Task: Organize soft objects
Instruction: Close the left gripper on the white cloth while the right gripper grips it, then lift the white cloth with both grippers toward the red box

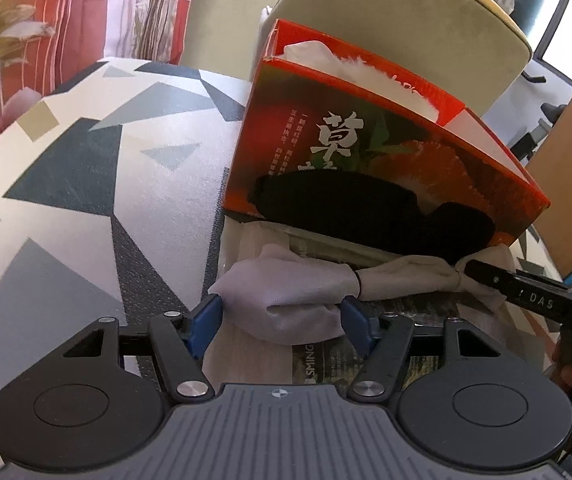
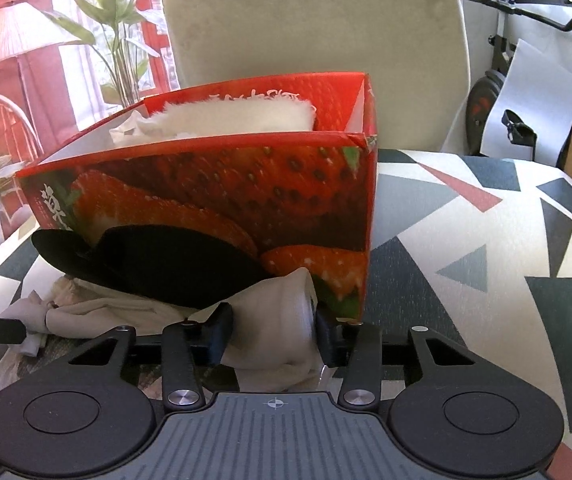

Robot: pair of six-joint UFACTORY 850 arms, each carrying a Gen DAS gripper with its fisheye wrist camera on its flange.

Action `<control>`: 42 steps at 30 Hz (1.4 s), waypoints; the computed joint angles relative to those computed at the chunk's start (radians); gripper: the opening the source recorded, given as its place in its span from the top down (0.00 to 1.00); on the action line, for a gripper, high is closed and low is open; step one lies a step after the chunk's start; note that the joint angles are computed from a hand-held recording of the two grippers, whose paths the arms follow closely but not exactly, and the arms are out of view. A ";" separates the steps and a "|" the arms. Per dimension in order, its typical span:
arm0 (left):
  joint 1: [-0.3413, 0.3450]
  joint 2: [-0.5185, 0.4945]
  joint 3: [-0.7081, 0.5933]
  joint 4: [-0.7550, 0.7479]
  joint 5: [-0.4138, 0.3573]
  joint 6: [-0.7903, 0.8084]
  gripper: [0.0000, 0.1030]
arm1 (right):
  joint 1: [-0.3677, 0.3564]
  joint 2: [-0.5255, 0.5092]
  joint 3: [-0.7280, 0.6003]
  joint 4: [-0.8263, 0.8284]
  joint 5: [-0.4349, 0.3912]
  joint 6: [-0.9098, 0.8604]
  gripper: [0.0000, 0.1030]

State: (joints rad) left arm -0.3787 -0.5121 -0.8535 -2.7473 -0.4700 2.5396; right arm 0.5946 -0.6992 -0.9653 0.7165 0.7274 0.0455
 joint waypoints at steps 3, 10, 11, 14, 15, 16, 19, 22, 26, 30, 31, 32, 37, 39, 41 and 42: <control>0.006 -0.007 -0.008 0.027 0.005 -0.029 0.58 | 0.000 -0.001 -0.003 0.004 -0.006 -0.005 0.62; 0.009 0.005 0.013 0.002 -0.036 0.027 0.86 | 0.001 0.012 0.007 0.001 -0.009 0.016 0.69; 0.008 0.011 0.017 -0.012 -0.036 0.040 0.87 | 0.002 0.017 0.012 -0.002 -0.006 0.026 0.70; 0.009 0.029 0.033 -0.049 -0.052 0.065 0.88 | 0.005 0.037 0.036 -0.034 0.012 0.079 0.75; 0.011 0.038 0.040 -0.052 -0.060 0.066 0.88 | 0.008 0.046 0.045 -0.044 0.019 0.092 0.76; 0.011 0.046 0.046 -0.061 -0.066 0.074 0.88 | 0.012 0.053 0.053 -0.044 0.027 0.097 0.77; 0.005 0.076 0.068 -0.113 -0.079 0.131 0.88 | 0.030 0.075 0.076 -0.039 0.054 0.108 0.79; -0.002 0.100 0.084 -0.150 -0.080 0.175 0.88 | 0.044 0.099 0.102 -0.044 0.085 0.155 0.79; -0.004 0.126 0.103 -0.162 -0.075 0.178 0.88 | 0.065 0.128 0.138 -0.040 0.126 0.206 0.79; -0.002 0.141 0.122 -0.157 -0.072 0.160 0.88 | 0.081 0.147 0.154 -0.025 0.131 0.202 0.79; 0.000 0.143 0.124 -0.153 -0.070 0.156 0.88 | 0.085 0.151 0.157 -0.021 0.135 0.199 0.79; 0.000 0.146 0.127 -0.153 -0.068 0.155 0.88 | 0.089 0.153 0.156 -0.014 0.136 0.193 0.79; 0.005 0.162 0.140 -0.148 -0.066 0.146 0.88 | 0.107 0.167 0.164 -0.001 0.151 0.175 0.80; 0.005 0.167 0.144 -0.146 -0.069 0.145 0.88 | 0.111 0.171 0.166 0.003 0.153 0.170 0.80; 0.006 0.170 0.146 -0.143 -0.069 0.143 0.88 | 0.115 0.176 0.170 0.008 0.158 0.167 0.80; 0.005 0.171 0.146 -0.143 -0.069 0.143 0.88 | 0.116 0.178 0.171 0.009 0.160 0.167 0.80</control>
State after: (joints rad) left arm -0.3734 -0.3412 -0.7074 -2.8905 -0.5393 2.6829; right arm 0.7103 -0.5210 -0.7941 0.7253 0.8870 0.2126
